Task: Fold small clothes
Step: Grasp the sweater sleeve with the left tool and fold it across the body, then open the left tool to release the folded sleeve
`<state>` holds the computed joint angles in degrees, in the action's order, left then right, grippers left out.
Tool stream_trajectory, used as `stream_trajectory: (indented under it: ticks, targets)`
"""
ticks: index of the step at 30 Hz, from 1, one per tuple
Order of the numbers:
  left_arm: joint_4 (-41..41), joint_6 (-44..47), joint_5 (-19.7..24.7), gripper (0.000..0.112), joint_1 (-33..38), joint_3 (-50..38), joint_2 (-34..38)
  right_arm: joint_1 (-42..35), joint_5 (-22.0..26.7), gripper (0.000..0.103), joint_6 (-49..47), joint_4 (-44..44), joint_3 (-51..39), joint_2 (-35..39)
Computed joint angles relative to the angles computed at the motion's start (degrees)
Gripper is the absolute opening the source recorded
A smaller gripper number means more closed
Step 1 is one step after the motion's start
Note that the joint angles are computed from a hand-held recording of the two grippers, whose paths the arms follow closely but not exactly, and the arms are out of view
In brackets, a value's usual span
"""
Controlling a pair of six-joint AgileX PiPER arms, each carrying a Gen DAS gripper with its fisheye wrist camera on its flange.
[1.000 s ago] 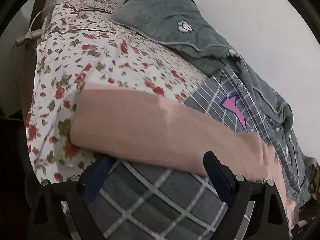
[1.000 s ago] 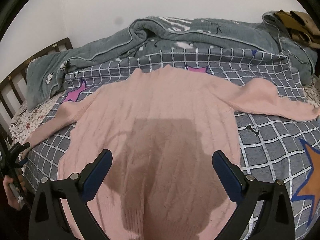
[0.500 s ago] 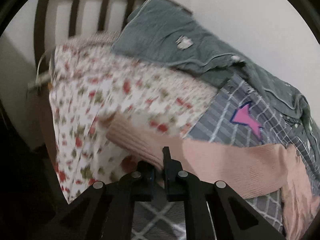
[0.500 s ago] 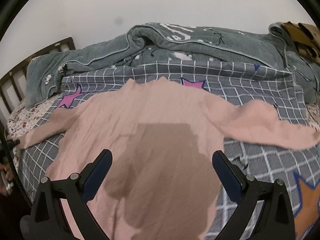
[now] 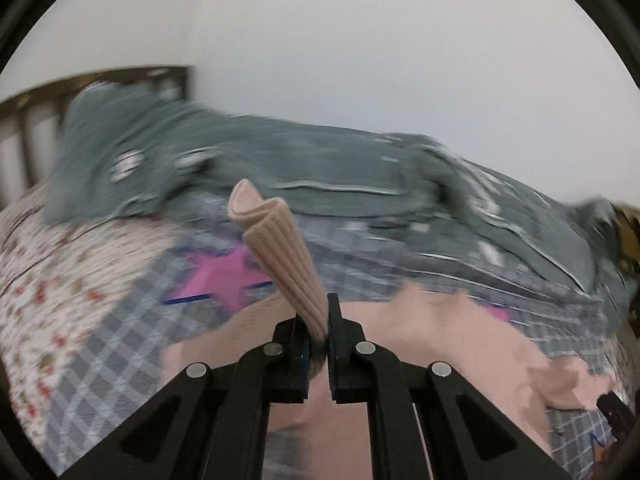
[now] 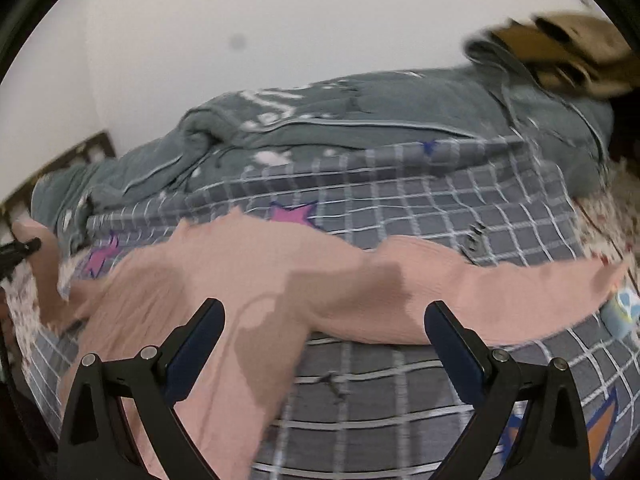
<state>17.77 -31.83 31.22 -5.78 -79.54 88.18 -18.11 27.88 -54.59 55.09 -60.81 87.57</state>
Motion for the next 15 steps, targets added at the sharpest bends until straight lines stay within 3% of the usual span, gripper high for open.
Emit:
stream_trajectory:
  ticks: [3, 5, 8, 12, 15]
  targets:
    - [4.7, -4.5, 3.2, 0.007, -9.3, -7.7, 5.9, -4.6, 1.2, 0.099, -5.3, 4.4, 0.2, 0.6]
    - [6.0, -6.5, 4.4, 0.007, -14.0, -11.9, 9.8, -6.8, 3.1, 0.099, -3.6, 3.7, -1.0, 1.8]
    - [5.3, -7.5, 6.5, 0.007, -19.6, -19.1, 17.1, -11.4, 10.1, 0.099, -5.2, 8.2, -2.5, 3.6]
    - [6.0, -7.6, 11.3, 0.007, -26.6, -29.3, 27.9, -12.1, 7.4, 0.099, -7.2, 8.0, -0.9, 2.5]
    - [5.4, -6.2, 15.2, 0.007, -29.5, -34.8, 33.7, -13.2, 8.8, 0.099, -8.9, 8.6, -0.7, 2.8]
